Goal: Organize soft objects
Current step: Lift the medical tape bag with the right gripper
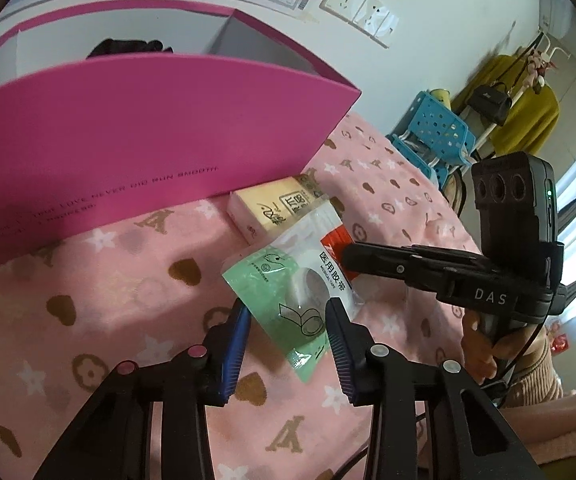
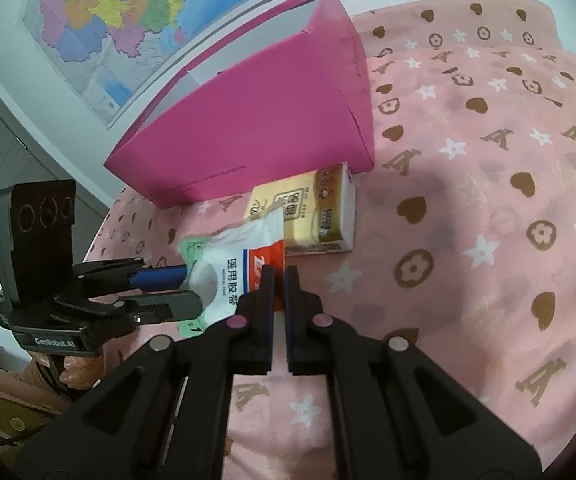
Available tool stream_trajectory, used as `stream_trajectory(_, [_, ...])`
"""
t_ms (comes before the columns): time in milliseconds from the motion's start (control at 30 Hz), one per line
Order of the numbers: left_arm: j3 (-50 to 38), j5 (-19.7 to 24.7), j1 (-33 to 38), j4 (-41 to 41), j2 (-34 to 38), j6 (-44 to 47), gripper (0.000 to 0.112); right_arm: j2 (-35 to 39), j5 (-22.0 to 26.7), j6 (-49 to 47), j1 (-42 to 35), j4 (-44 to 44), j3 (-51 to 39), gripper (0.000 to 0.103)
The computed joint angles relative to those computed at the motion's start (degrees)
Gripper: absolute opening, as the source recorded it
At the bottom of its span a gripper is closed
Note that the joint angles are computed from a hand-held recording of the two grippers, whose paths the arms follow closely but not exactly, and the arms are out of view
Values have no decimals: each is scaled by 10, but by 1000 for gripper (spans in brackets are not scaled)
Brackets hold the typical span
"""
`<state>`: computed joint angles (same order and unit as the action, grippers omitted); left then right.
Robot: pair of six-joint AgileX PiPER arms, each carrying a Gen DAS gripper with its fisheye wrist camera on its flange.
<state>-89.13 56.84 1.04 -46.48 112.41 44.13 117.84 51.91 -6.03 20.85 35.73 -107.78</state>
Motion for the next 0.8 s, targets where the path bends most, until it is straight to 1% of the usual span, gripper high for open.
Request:
stream_trajectory(300, [20, -14, 4, -9, -28, 12, 38, -8, -1, -7, 6, 1, -8, 5])
stream_trajectory(567, [27, -15, 17, -25, -49, 28, 38, -14, -1, -15, 11, -2, -27, 5])
stream_trajectory(800, [22, -18, 28, -35, -64, 32, 38, 0, 15, -19, 21, -14, -83, 5])
